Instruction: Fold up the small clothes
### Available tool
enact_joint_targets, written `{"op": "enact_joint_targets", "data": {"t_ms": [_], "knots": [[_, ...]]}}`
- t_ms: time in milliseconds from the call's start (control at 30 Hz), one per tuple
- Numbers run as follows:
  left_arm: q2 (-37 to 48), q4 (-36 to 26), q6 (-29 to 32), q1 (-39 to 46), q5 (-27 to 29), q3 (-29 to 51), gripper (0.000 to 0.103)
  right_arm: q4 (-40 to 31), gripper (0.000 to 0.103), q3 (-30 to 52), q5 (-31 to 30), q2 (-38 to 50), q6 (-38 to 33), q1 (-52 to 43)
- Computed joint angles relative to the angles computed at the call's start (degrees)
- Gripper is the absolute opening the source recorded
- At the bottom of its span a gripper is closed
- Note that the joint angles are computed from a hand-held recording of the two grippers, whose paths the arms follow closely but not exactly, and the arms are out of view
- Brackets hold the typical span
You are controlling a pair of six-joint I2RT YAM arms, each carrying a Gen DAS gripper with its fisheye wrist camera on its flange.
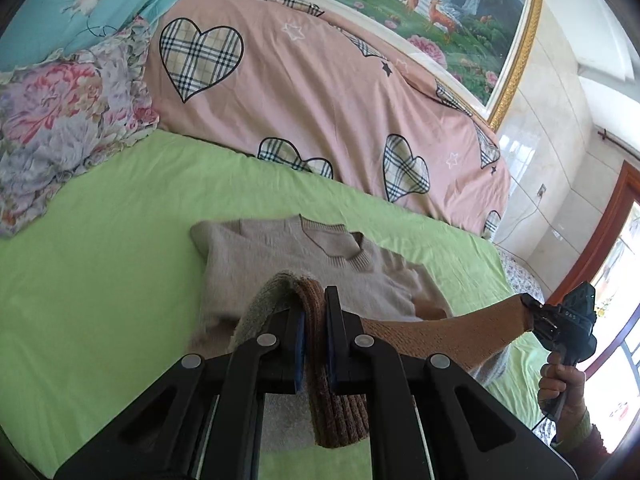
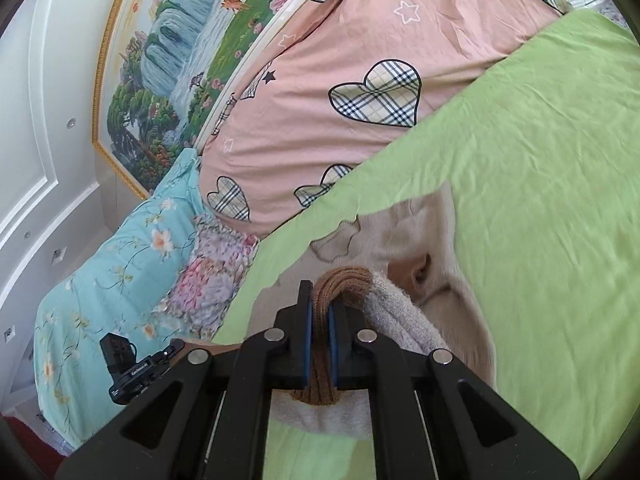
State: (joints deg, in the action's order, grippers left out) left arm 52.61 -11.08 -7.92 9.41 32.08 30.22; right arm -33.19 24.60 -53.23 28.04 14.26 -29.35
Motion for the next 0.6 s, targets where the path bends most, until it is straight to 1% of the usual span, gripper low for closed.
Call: {"op": "enact_joint_targets", "data": {"t_ms": [67,200,233,300,367,400,467,600], "knots": [[6.36,3.57,-1.23,-2.13,-2.67,2.51,0.007,9.17,0.008,-0.25,4.81,6.49,4.14,4.79],[17.69,9.32,-2.67,-4.67,-6.3,6.8,0.007,23.26,0.008,0.4,10.9,20.14,7.81,10.1],[21.05,10.56,-2.98,-5.1,-6.93,8.29,0.007,25.34,0.008,0.65,11.73,22.57,8.36,10.77],[26.94,12.47,-3.64,-5.82,-8.02,11.14,0.007,30.64,0.008,1.55,15.53,29.45,9.34,12.83],[34.24,13.29,-3.83,-6.43,-9.4,15.5,0.007,33.62,0.008,2.85,17.9,34.83,9.44,14.18],[36.62,13.55,-3.95,-6.64,-9.89,16.9,0.007,34.93,0.008,3.76,20.12,38.16,9.16,15.17],[42.23,13.92,-4.15,-6.92,-10.62,20.47,0.007,36.59,0.008,5.39,22.2,43.02,8.97,16.11],[49.48,13.63,-4.02,-7.33,-12.01,25.23,0.007,38.16,0.008,7.68,24.78,49.68,8.21,17.05]]}}
